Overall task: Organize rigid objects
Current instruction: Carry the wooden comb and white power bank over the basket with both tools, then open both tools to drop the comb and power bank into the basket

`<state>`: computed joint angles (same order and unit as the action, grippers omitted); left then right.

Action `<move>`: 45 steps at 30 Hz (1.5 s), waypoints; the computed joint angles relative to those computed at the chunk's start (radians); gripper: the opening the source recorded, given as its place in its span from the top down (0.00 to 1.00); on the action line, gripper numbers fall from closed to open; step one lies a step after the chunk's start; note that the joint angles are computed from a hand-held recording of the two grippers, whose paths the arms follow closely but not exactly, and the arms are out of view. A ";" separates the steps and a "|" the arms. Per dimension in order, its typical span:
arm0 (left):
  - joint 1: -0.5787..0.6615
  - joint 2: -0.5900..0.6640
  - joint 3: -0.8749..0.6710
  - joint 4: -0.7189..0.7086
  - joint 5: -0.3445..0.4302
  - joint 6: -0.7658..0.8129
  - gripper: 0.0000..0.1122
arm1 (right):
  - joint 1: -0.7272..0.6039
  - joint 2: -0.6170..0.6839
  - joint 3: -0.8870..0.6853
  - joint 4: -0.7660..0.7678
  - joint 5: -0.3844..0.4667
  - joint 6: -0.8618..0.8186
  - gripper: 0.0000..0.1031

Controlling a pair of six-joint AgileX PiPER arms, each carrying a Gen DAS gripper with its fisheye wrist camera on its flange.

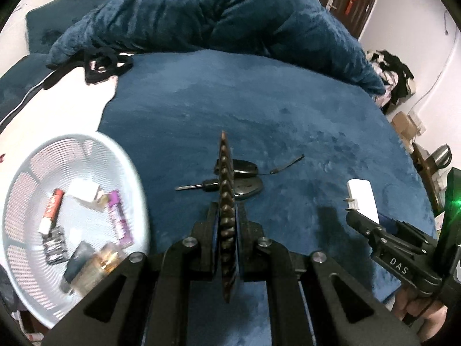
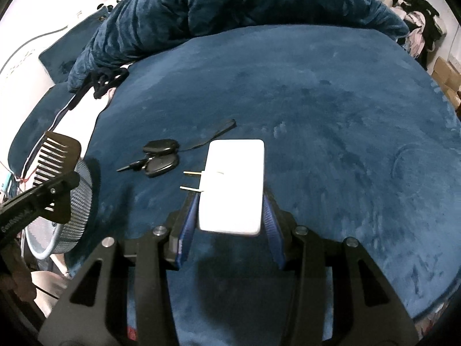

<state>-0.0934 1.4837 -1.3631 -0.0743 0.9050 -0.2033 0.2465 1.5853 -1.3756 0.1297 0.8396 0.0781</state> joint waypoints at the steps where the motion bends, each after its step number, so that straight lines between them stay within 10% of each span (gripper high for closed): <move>1: 0.020 -0.023 0.012 -0.015 0.006 0.017 0.93 | 0.014 -0.011 0.003 -0.016 0.004 0.016 0.56; 23: 0.742 -0.194 0.160 -0.372 0.136 0.554 0.93 | 0.526 0.224 -0.411 -0.315 0.179 0.260 0.56; 45: 0.888 -0.107 0.174 -0.467 0.139 0.657 0.90 | 0.618 0.472 -0.767 -0.191 0.275 0.219 0.54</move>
<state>0.7944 1.3768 -1.1890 -0.5413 1.0439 0.4537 0.8647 2.0574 -2.1423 -0.0614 1.1144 0.2970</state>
